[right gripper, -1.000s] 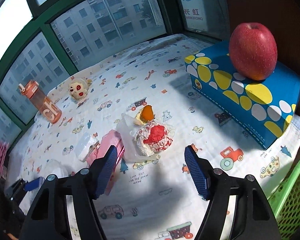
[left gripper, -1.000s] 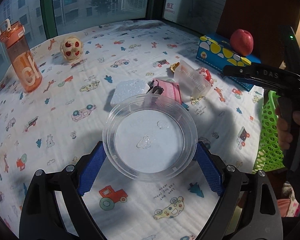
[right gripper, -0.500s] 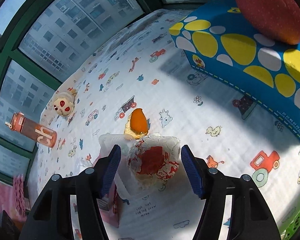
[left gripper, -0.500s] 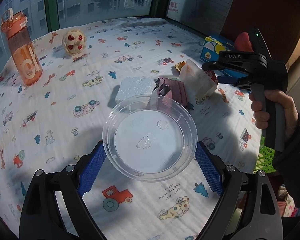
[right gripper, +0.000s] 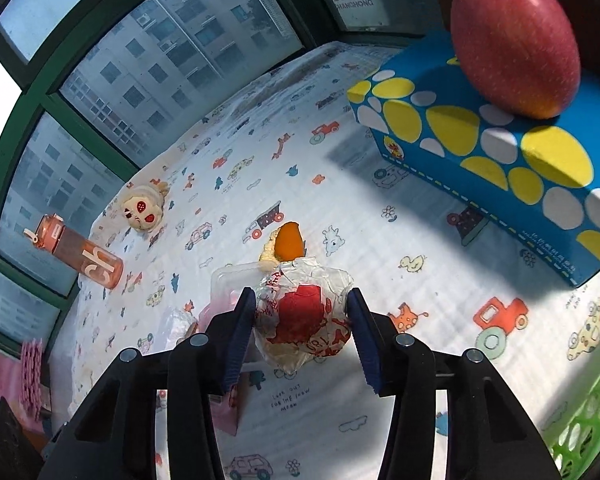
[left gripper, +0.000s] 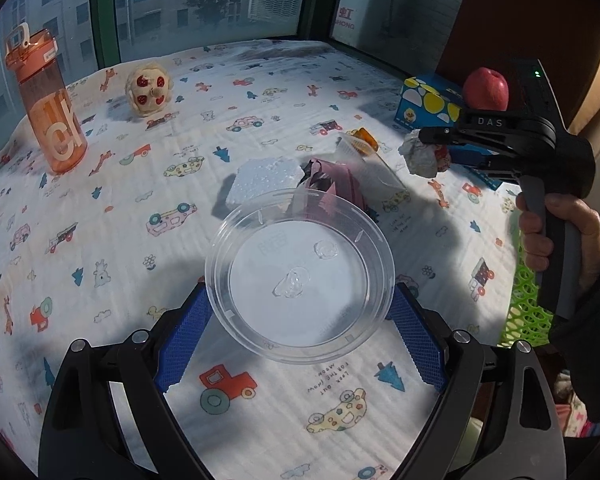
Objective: Collect trash
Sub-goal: 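Grasp the red-and-white wrapped bun with the right tool while the left tool holds the lid, then carry the wrapped bun into the green basket and open the right tool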
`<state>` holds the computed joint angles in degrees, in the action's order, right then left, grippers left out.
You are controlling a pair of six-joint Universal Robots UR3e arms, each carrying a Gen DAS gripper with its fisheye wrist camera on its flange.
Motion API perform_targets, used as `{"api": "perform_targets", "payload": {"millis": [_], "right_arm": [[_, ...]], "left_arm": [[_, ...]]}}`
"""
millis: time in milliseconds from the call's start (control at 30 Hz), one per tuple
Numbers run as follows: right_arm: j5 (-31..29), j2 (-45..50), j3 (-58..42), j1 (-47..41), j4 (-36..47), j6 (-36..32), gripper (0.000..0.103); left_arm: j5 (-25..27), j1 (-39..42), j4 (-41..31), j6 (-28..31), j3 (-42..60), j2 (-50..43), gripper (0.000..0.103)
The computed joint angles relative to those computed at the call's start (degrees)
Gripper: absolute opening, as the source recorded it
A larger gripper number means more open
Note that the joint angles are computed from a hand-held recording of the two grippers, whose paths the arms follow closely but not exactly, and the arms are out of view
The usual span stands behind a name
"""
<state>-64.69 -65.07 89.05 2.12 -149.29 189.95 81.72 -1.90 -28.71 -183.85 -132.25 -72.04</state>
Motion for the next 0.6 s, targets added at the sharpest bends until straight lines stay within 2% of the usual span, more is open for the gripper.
{"api": "perform_targets", "payload": {"millis": [200, 467, 600], "right_arm": [[3.47, -13.58, 12.87, -4.78, -1.31, -3.33, 0.046], [2.33, -34.03, 27.72, -10.55, 2.84, -12.84, 0.046], [2.64, -44.79, 34.01, -15.21, 7.55, -18.31, 0.047]], "left_arm": [[2.22, -5.08, -0.39, -2.47, 2.93, -0.32, 0.087], [6.13, -13.79, -0.56, -7.05, 9.17, -4.06, 0.087], [7.84, -18.29, -0.6, -9.2, 12.95, -7.17, 0.087]]}}
